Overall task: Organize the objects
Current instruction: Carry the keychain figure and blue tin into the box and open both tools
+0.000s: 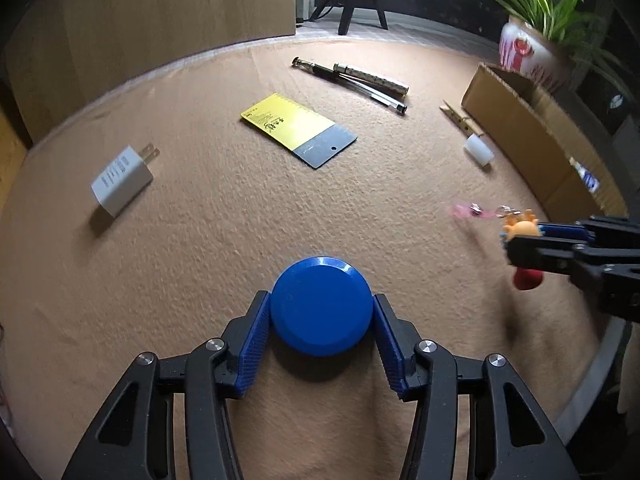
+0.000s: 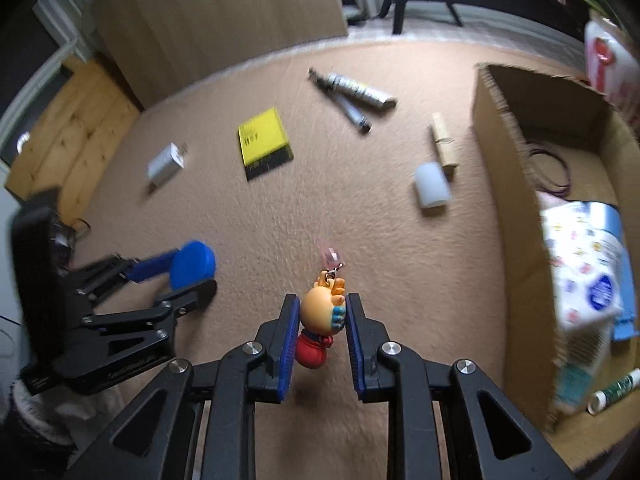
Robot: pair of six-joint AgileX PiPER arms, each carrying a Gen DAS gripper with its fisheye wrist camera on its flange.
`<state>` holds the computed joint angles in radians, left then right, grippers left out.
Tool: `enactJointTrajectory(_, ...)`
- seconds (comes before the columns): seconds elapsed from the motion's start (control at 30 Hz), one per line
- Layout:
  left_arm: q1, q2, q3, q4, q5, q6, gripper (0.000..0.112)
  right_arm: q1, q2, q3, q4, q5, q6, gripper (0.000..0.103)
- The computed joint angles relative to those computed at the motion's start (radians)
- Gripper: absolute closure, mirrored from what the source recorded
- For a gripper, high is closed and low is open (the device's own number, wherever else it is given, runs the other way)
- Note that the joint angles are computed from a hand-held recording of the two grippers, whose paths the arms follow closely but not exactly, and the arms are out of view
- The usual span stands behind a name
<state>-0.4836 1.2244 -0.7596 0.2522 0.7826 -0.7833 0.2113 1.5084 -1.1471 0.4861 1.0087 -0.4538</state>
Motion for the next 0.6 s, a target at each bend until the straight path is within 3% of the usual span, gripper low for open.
enactJointTrajectory(0.07, 0.036, -0.022, 0.002, -0.072, -0.014, 0.045, 0.059, -0.057, -0.029, -0.011, 0.039, 0.038, -0.026, 0.082)
enactJointTrajectory(0.3, 0.029, -0.041, -0.055, -0.107, 0.003, 0.059, 0.059, -0.213, -0.091, -0.059, 0.093, 0.124, -0.078, 0.082)
enactJointTrajectory(0.6, -0.042, 0.102, -0.296, -0.109, 0.003, 0.106, 0.059, -0.421, -0.102, -0.115, 0.1, 0.158, -0.141, 0.082)
